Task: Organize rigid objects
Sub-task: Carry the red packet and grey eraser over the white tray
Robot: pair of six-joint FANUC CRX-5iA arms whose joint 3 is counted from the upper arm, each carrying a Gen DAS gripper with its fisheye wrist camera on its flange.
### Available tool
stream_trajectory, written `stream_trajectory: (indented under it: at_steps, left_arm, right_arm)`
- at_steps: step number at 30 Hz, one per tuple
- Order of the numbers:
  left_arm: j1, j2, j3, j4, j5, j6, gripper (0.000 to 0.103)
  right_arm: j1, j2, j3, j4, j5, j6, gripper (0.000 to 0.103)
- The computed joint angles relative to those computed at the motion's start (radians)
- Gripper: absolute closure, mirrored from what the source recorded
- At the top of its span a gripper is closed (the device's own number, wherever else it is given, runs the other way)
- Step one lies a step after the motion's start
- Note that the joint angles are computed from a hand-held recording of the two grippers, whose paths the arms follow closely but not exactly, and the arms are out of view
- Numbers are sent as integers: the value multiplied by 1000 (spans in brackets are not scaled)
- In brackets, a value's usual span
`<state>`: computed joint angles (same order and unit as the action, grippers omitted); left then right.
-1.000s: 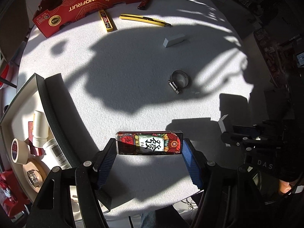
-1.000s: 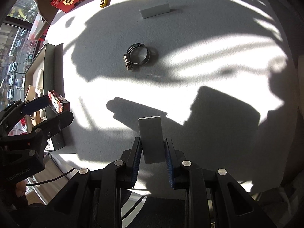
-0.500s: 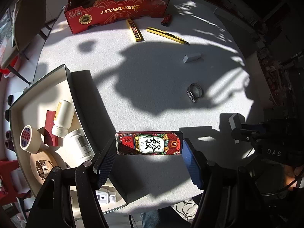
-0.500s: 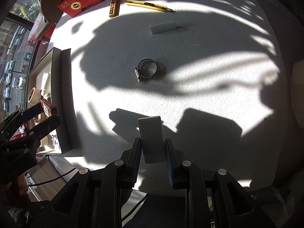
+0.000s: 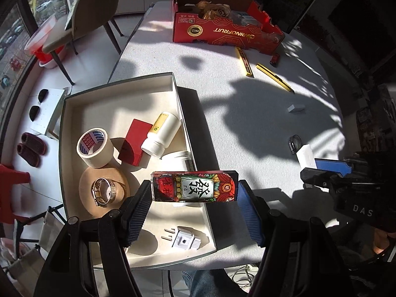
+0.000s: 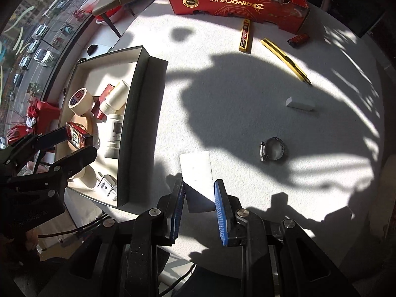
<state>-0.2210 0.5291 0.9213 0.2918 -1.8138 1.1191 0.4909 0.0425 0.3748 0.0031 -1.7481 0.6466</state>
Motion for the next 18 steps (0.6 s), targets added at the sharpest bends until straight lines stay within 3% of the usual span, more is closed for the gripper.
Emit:
stream_trajectory:
  at_steps: [9,18]
  left_arm:
    - [95,-22,-21,-73,23,72,31]
    - [114,17,29,-107,15,102,31]
  right_arm:
    - [24,165,187,-39,44,115,77]
    - [20,279,336,-71,35,143,77]
